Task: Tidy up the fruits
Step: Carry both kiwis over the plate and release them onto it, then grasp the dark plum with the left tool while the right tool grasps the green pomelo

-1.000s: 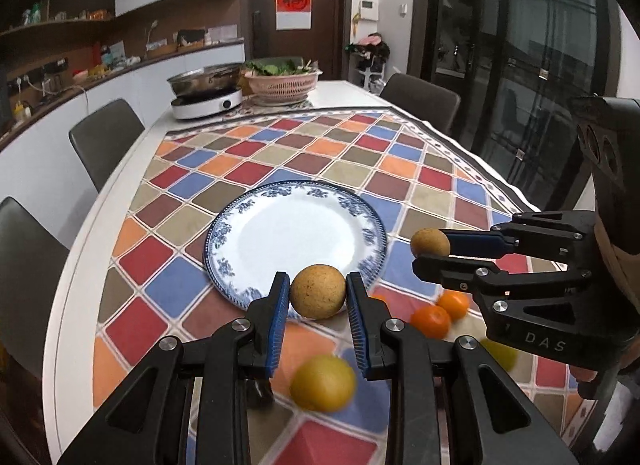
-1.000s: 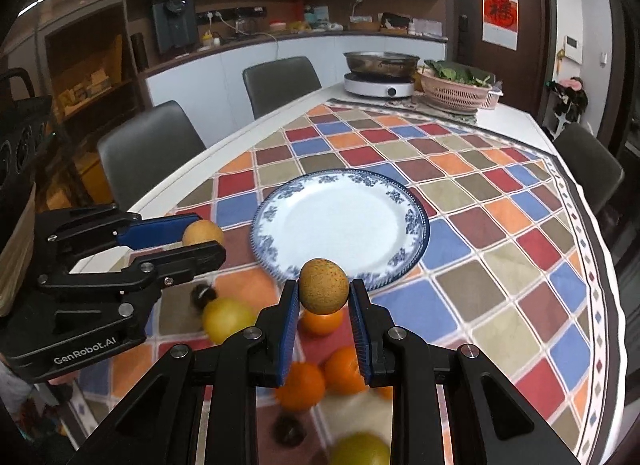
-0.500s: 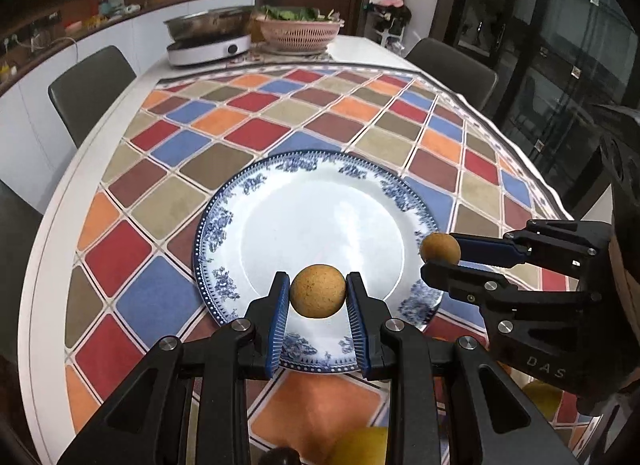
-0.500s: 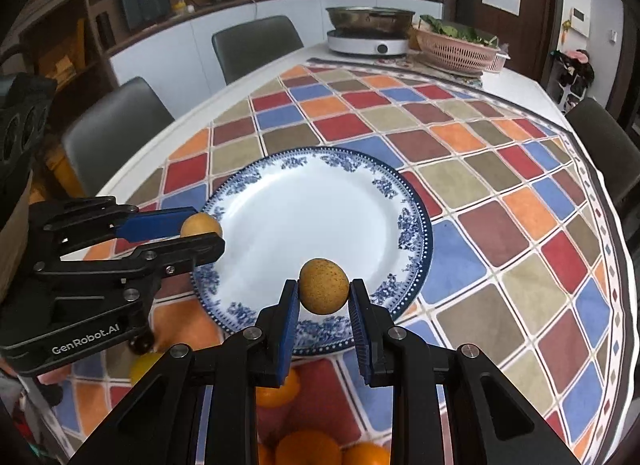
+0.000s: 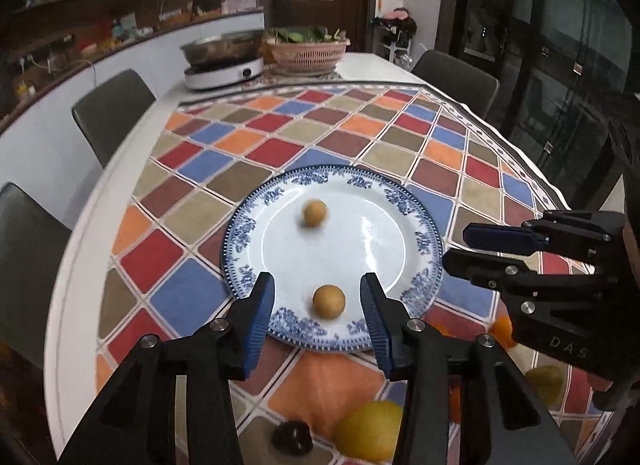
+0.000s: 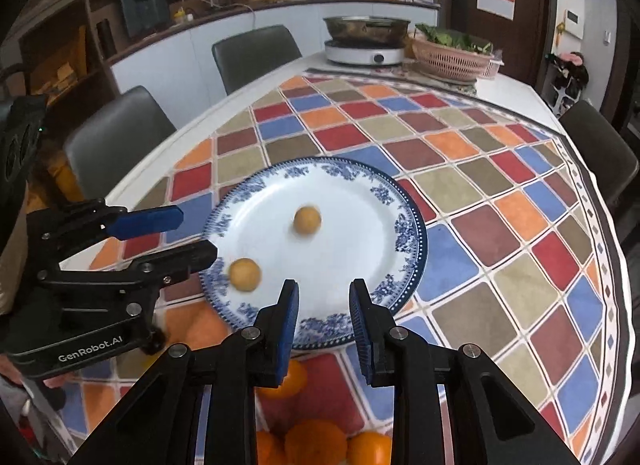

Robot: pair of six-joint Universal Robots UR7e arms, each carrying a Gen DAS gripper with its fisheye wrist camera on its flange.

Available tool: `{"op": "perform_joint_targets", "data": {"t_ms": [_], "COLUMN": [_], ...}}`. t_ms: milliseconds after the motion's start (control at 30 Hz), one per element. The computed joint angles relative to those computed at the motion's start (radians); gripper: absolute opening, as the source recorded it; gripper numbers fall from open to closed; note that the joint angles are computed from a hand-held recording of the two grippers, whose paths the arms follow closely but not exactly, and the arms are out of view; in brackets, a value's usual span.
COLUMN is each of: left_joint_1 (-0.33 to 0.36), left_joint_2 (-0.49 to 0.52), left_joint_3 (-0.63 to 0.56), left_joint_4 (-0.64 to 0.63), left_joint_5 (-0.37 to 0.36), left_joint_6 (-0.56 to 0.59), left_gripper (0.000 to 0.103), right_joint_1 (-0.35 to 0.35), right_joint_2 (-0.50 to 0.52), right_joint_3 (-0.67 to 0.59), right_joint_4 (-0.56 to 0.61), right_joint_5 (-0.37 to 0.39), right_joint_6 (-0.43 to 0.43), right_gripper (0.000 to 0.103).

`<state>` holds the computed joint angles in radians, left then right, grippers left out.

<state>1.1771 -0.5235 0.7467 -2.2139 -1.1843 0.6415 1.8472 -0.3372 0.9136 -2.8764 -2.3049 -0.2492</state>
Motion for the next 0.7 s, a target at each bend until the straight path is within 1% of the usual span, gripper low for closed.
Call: {"op": "perform_joint_targets", "data": {"t_ms": [100, 133, 167, 300, 433, 500, 633, 700], "left_joint_1": [-0.008, -0.010, -0.012, -0.020, -0.031, -0.036, -0.046, -0.051], "left_joint_2": [-0.065, -0.086, -0.104, -0.173, -0.244, -0.271, -0.331, -0.358], "left_joint_3": [0.109, 0.140, 0.167, 0.265, 0.376, 0.421, 0.517, 0.560], "left_joint_4": [-0.074, -0.093, -0.108, -0.156, -0.226, -0.255, -0.313, -0.336], "left_joint_5": [-0.007, -0.013, -0.019, -0.044, -0.063, -0.069, -0.089, -0.098], "left_joint_6": [0.024, 0.028, 0.030, 0.020, 0.033, 0.041, 0.057, 0.060], "left_gripper": [0.044, 0.044, 0.044, 0.044, 0.044, 0.047, 0.050, 0.055], "right_joint_1": [0.015, 0.019, 0.024, 0.047, 0.065, 0.073, 0.091, 0.099], "right_joint_2": [-0.026, -0.034, -0.043, -0.077, -0.110, -0.126, -0.154, -0.166], "right_joint_3": [0.057, 0.078, 0.097, 0.182, 0.259, 0.298, 0.377, 0.411], "right_joint_4": [-0.056, -0.075, -0.092, -0.179, -0.245, -0.280, -0.366, -0.402], "right_joint_5": [-0.001, 0.001, 0.000, 0.000, -0.001, -0.005, -0.024, -0.032], "right_joint_6": [-0.014, -0.020, -0.024, -0.046, -0.045, -0.046, -0.061, -0.068], "right_gripper": [0.028, 0.031, 0.035, 0.036, 0.037, 0.041, 0.041, 0.042]}}
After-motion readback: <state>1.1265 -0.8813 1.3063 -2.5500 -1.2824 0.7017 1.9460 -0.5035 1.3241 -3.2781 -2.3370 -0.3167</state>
